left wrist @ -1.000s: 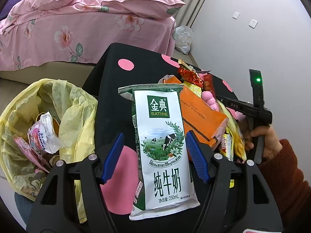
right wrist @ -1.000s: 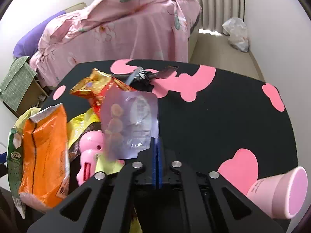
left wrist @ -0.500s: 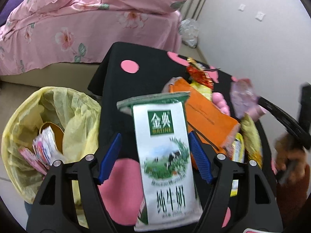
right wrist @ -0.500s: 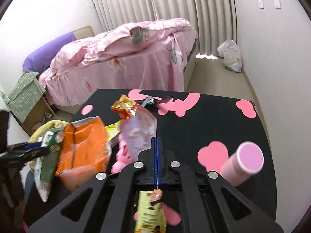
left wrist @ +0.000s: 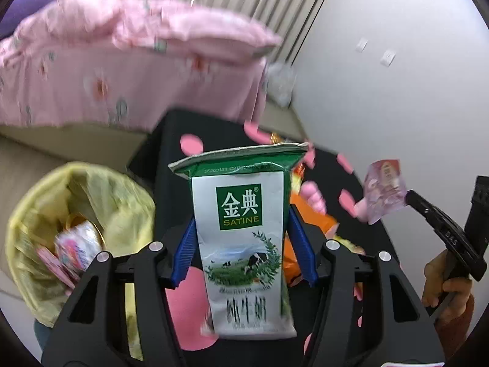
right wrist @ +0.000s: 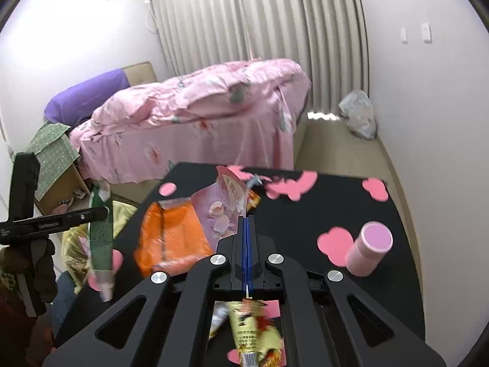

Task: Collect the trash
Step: 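Carry the milk carton and plastic tray over the bin and open both grippers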

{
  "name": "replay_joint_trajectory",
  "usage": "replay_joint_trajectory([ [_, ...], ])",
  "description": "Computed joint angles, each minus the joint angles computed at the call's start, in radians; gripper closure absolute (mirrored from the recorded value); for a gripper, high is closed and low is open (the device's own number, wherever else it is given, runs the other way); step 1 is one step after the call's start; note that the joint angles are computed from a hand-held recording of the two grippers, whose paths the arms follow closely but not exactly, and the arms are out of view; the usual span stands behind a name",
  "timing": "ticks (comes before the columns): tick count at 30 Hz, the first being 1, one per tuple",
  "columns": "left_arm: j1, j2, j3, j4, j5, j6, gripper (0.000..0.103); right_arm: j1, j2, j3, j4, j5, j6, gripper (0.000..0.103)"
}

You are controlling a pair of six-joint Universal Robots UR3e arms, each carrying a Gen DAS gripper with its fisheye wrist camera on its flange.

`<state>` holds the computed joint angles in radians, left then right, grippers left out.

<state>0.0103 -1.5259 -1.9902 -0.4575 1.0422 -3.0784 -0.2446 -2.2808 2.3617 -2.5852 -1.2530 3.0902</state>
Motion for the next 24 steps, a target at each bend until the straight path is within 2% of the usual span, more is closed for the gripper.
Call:
replay_joint_trajectory([
  [4,0.081,0.151,-0.103,0.034,-0.044,0.03,0.051,0.169,0.1,-0.075,-0.074,-0.106,0.064,0.101],
  [13,0.311,0.422,-0.222,-0.081,-0.126,0.137,0.052,0.505,0.411,-0.292,-0.2,-0.282,0.16,0.101],
  [16,0.404,0.489,-0.245,-0.12,-0.147,0.163,0.052,0.571,0.504,-0.371,-0.209,-0.3,0.169,0.101],
  [18,0.446,0.511,-0.257,-0.102,-0.118,0.162,0.052,0.611,0.582,-0.438,-0.214,-0.3,0.172,0.101],
  [24,0.58,0.567,-0.267,-0.144,-0.121,0.195,0.052,0.682,0.828,-0.658,-0.198,-0.234,0.185,0.101],
])
